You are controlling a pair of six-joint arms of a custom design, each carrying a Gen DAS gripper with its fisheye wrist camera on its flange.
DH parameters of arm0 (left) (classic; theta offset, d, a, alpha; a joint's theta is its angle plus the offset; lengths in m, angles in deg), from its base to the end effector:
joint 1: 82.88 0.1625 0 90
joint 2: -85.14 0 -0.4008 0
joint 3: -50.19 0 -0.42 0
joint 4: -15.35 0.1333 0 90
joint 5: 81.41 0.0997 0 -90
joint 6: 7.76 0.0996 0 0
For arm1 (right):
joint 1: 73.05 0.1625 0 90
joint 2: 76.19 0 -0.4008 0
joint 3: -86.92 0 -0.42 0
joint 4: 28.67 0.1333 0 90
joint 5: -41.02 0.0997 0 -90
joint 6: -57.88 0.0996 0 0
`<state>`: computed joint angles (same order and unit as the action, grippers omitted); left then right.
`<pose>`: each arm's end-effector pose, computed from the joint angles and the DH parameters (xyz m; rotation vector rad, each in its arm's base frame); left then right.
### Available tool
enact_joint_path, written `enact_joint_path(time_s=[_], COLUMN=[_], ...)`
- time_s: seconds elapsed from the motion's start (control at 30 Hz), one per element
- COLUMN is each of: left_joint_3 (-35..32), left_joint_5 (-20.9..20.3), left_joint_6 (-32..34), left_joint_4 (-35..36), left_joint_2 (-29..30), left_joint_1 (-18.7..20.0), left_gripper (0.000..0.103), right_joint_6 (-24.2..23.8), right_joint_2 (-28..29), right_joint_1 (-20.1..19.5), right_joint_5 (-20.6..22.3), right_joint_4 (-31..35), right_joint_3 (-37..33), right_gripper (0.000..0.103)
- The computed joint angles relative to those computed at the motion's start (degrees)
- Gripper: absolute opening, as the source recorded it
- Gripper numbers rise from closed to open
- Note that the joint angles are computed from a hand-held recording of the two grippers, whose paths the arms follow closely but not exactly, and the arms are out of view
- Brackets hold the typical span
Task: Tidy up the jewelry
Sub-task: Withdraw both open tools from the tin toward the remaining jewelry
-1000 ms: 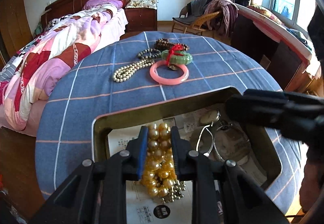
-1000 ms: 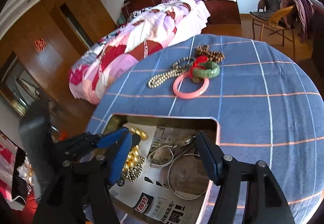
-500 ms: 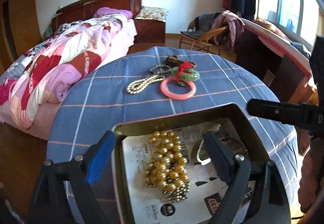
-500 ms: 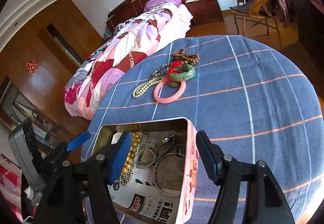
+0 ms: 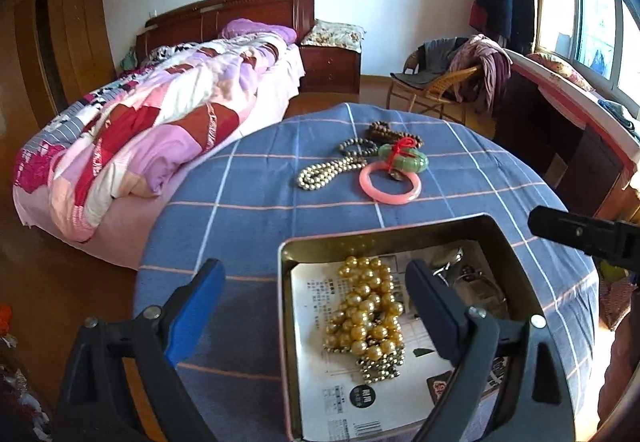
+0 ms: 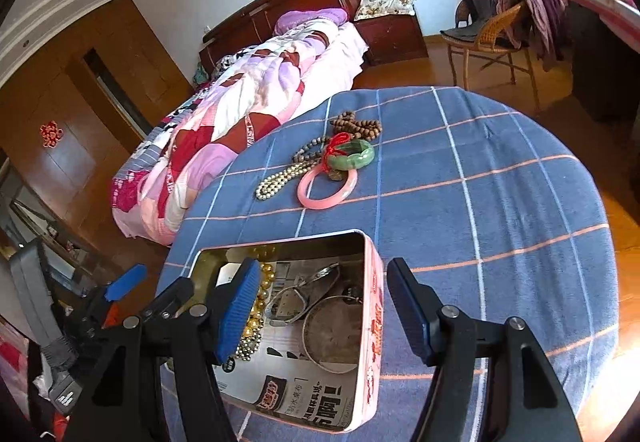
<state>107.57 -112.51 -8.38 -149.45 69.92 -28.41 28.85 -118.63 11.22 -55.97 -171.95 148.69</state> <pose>-0.2927 -0.7860 -0.0037 0.3046 2.1490 -0.9712 0.0377 -0.8380 0.2676 0.5058 -2.7076 0.7520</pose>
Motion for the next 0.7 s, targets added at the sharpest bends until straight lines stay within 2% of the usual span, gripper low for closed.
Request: enact_joint_path(time_s=[0.2,0.33,0.43,0.6,0.7], left_joint_3=[2.9,4.4,3.8,-0.1,-5.4], left_joint_5=[1.0,0.4,-0.9,-4.0,-6.9], left_joint_6=[-0.1,-3.2,-2.7,0.4,1.8], left_joint_4=[-1.4,0.3,1.7,2.7,5.4], left_joint_2=[-1.7,-3.1,-3.4,-2.7,-1.2], left_joint_1=[0.4,1.4,2.1,3.3,4.4], left_gripper=[0.099,0.099,0.099,0.096,0.095], right_joint_6=[-1.0,-1.5,-2.8,-5.1,-6.4], right_joint_2=[0.3,1.9,3.7,9.5,15.8], right_joint_1=[0.1,-0.1,-0.2,0.1,0.6], right_joint_5=[-2.2,-4.0,-4.4,-5.6,-6.7], right_joint_4=[-1.8,-0.8,0.7,4.4,8.4], right_joint_3=[-0.1,-2.6,-6.0,-16.5,-27.3], right_gripper=[0.066,0.066,0.066,0.066,0.066])
